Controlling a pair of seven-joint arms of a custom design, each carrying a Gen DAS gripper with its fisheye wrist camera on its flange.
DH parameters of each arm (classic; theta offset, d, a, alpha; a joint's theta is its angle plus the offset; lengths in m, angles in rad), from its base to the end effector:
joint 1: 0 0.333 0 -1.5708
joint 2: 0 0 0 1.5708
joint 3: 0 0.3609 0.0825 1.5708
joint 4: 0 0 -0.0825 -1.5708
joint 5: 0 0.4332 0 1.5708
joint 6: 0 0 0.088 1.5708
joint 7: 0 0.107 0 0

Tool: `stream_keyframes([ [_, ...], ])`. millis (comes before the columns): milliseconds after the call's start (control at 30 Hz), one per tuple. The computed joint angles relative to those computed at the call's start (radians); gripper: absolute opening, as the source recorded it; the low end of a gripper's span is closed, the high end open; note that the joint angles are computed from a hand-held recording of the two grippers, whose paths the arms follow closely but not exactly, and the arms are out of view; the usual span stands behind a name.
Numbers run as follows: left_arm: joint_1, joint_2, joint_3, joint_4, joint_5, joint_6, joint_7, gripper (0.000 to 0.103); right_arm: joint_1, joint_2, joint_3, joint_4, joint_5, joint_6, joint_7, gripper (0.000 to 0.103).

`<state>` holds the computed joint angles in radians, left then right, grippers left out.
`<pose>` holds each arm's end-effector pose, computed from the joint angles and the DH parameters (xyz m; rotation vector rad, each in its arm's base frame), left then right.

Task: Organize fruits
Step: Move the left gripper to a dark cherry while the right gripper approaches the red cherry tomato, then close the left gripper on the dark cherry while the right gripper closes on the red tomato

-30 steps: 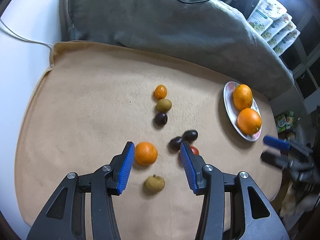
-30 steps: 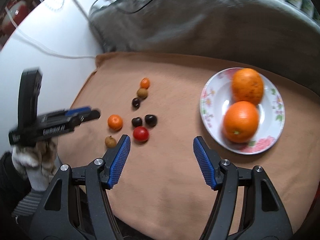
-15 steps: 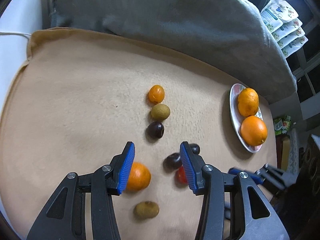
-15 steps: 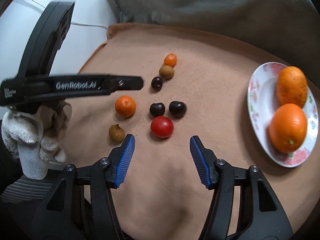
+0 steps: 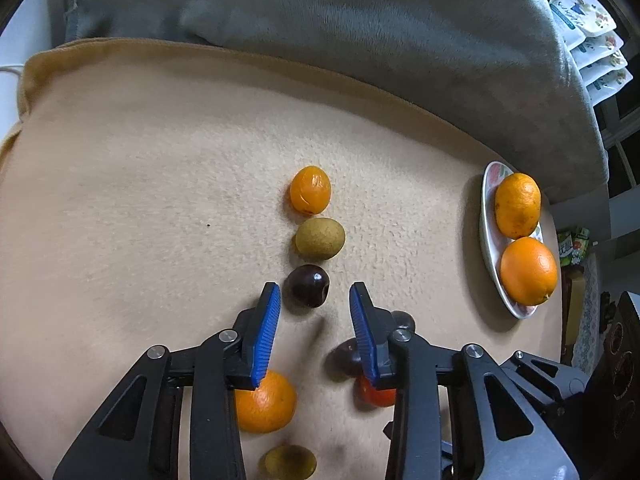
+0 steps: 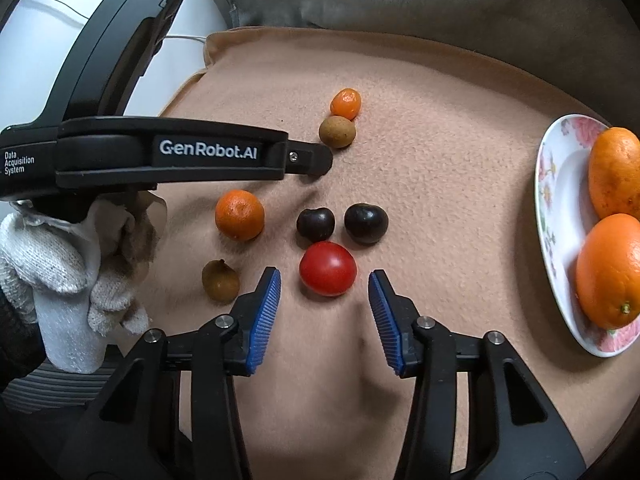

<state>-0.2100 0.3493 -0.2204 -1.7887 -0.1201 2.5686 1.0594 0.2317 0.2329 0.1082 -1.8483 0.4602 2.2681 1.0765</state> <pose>0.6751 -0.2898 0.4254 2.3538 -1.9300 0.7171 0.6477 0.2361 0.4402 -2.3752 1.3097 0.1709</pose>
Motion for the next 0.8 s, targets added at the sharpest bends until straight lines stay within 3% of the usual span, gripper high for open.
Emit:
stream_keyframes([
  [200, -0.001, 0.021, 0.0, 0.023, 0.0, -0.016, -0.001, 0.03, -0.001, 0.021, 0.003, 0.018, 0.002, -0.018, -0.015, 0.042],
  [800, -0.006, 0.046, 0.003, 0.05, 0.013, -0.032, -0.006, 0.024, 0.0, 0.086, 0.012, 0.082, -0.008, -0.052, 0.018, 0.037],
])
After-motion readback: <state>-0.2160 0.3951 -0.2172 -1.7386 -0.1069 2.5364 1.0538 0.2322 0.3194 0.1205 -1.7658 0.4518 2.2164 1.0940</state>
